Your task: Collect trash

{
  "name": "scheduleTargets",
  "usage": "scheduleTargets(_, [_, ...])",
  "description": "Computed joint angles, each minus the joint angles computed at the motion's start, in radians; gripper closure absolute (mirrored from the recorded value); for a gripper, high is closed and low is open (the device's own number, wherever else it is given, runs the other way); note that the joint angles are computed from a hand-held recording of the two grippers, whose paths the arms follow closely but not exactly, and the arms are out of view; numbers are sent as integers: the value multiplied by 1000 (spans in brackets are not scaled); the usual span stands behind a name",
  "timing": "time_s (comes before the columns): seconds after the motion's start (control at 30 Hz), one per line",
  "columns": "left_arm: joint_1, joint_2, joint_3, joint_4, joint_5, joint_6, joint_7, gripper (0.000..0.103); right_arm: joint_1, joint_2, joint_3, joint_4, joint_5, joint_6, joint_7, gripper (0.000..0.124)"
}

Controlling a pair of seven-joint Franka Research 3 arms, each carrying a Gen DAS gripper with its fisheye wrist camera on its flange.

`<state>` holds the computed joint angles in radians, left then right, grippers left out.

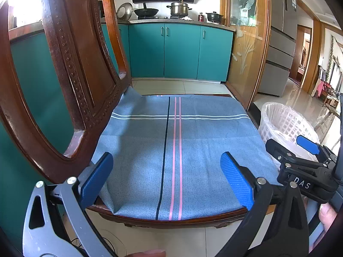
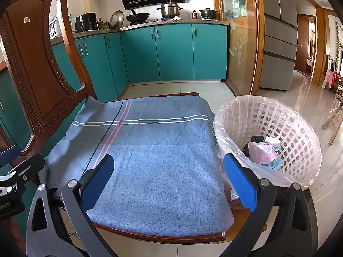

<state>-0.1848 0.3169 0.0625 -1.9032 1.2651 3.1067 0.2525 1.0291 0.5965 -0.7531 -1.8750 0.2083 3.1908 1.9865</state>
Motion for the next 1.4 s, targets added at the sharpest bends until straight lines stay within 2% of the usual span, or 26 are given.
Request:
scheduleTargets(0.77, [-4,1,3,-3,-13,6,21,3,0,-2,0,1,-3,-2,-2,24])
scheduleTargets(0.93, [-24,-1,25,2,48,9,-38,3,-2,-3,3,2,-6,-3,-2,24])
scheduleTargets(1.03, [-16,-4,13,5,88,-1,-69,3,1,-2,0,3,-7,-3,0,24])
scheduleTargets(1.13, [9,1,-12,6,63,0,-46,3,0,-2,1,4,-9,-5,1,24])
scheduleTargets(1.4, [13,5,-15,6,34,1,-23,3,0,-2,1,3,-11,-4,1,24])
